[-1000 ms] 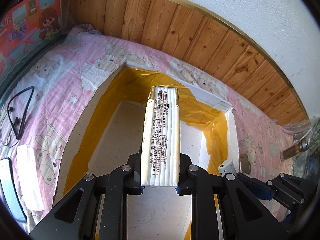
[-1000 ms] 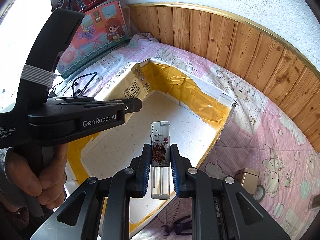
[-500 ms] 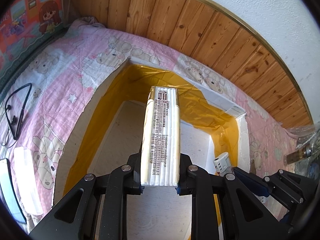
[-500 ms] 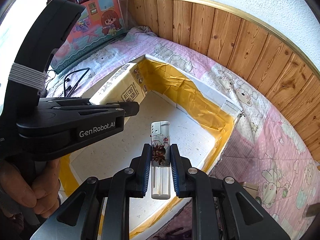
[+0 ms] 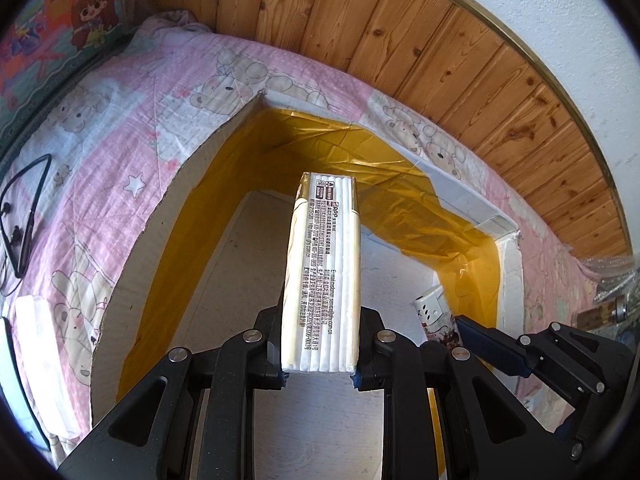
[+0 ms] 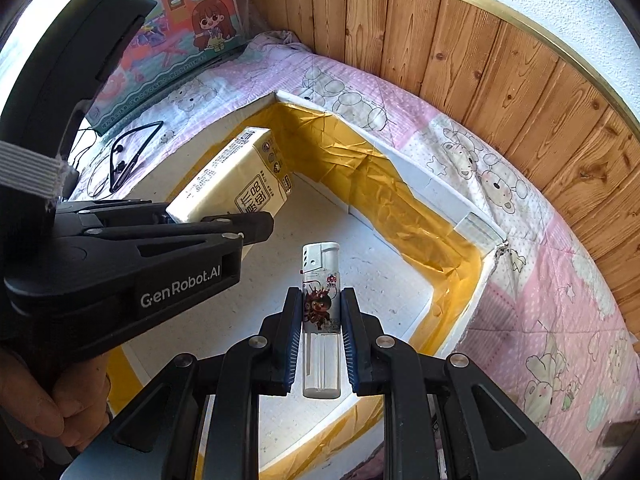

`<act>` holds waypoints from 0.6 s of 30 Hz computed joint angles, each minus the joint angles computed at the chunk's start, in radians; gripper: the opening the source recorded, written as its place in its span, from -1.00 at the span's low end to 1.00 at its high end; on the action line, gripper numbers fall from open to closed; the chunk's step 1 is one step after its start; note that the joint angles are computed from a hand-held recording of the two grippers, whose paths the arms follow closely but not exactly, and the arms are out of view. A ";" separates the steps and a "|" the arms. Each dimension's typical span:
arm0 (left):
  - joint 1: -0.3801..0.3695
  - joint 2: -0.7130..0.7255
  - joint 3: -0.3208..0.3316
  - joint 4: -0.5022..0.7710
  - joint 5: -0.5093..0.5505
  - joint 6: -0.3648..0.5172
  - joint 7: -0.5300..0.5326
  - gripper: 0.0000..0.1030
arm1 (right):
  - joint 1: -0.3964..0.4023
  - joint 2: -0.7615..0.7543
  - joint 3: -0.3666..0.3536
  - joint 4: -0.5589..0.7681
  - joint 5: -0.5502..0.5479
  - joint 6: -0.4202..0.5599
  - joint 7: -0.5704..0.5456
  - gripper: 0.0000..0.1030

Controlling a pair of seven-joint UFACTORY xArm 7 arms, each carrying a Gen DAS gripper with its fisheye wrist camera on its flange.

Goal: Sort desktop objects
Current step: 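Lower and release the snack box with the left tool while the right tool releases the lighter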

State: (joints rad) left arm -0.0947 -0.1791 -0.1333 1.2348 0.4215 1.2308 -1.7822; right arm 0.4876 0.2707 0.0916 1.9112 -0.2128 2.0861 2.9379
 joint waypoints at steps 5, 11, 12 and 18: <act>0.006 0.005 0.012 -0.006 -0.019 0.006 0.027 -0.57 | -0.030 -0.100 0.013 -0.158 0.029 -0.098 0.001 -0.60; 0.017 0.001 0.024 -0.030 -0.039 -0.010 0.048 -0.56 | -0.078 -0.193 0.038 -0.298 0.059 -0.188 -0.025 -0.60; 0.019 0.002 0.025 -0.034 -0.044 -0.016 0.050 -0.56 | -0.086 -0.210 0.042 -0.323 0.063 -0.207 -0.031 -0.60; 0.028 -0.001 0.027 -0.063 -0.052 -0.048 0.056 -0.53 | -0.134 -0.285 0.060 -0.433 0.106 -0.289 -0.077 -0.60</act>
